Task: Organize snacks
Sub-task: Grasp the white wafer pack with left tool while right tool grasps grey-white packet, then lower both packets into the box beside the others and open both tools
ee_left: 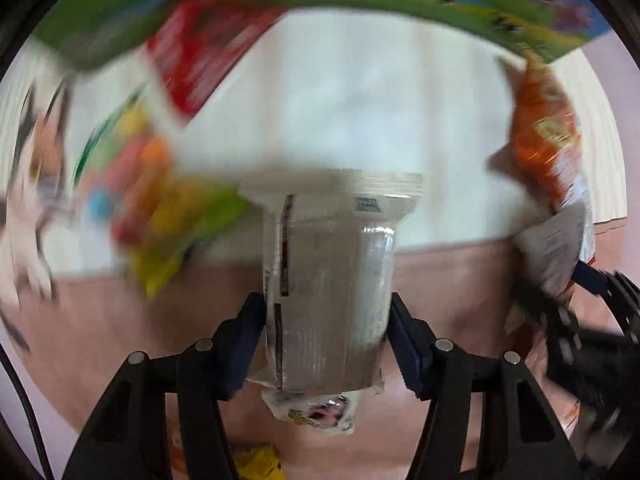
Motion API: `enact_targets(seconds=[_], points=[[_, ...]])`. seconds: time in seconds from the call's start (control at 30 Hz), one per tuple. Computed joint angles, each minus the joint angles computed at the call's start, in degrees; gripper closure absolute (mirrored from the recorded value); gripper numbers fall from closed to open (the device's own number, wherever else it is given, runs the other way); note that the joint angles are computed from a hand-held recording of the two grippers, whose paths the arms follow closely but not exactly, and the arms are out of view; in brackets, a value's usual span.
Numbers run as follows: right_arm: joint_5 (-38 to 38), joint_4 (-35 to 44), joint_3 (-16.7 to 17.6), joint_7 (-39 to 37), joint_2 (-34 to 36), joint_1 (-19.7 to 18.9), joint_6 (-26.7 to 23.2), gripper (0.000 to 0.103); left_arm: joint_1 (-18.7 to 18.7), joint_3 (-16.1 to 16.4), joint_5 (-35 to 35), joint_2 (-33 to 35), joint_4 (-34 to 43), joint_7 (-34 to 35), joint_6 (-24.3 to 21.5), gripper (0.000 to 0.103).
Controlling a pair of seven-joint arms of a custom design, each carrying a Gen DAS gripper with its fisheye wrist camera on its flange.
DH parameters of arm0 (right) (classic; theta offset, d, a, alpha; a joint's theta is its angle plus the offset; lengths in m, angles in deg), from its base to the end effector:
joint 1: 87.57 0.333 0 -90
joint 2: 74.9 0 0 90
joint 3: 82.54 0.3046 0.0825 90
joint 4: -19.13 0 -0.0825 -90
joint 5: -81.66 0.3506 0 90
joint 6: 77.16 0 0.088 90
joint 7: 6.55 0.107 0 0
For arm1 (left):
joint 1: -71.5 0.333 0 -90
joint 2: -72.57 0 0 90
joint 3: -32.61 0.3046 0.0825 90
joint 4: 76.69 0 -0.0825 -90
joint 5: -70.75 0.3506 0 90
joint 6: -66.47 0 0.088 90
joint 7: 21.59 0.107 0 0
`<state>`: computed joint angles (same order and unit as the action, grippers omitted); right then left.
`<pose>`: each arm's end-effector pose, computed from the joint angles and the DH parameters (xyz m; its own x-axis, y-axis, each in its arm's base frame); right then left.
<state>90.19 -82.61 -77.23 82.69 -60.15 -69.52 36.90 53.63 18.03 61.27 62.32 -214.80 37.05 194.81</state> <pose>0.5409 0.2396 0.4148 0.3398 -0.9274 -0.1567 -0.9356 -0.3503 0.0447 0.3716 -0.2429 0.3887 0.0885 -0.9934 0.0731 -0.9954 -0.0855 0.0438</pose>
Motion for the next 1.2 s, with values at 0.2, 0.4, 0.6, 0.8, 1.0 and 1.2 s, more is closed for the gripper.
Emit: enact_targets(seconds=[0.2, 0.4, 0.6, 0.8, 1.0, 1.2], points=[[10.62, 0.53, 0.74, 5.62, 1.07, -1.91, -2.93, 0.041, -0.52, 0.67, -5.14, -1.14, -4.78, 0.95, 2.38, 0.043], [14.47, -0.01, 0.8, 8.11, 1.94, -1.83, -3.4, 0.036, -0.88, 1.09, -6.99, -4.13, -8.65, 2.34, 5.48, 0.044], [7.74, -5.15, 0.99, 9.47, -1.91, 0.8, 2.27, 0.049, -1.35, 0.54, -4.72, -11.43, -12.31, 0.5, 5.95, 0.045], [10.17, -10.66, -0.12, 5.07, -8.84, -1.29, 3.07, 0.052, -3.53, 0.01, -3.78, -20.34, -13.44, -1.38, 3.29, 0.045], [14.48, -8.92, -1.81, 0.43, -12.3, -3.61, 0.27, 0.052, -4.72, 1.75, -4.52, -27.16, -12.02, 0.22, 1.51, 0.046], [17.98, 8.07, -2.57, -0.65, -8.2, -5.87, -7.38, 0.052, -0.67, 3.87, -2.92, -27.21, -2.26, 3.17, 1.88, 0.046]])
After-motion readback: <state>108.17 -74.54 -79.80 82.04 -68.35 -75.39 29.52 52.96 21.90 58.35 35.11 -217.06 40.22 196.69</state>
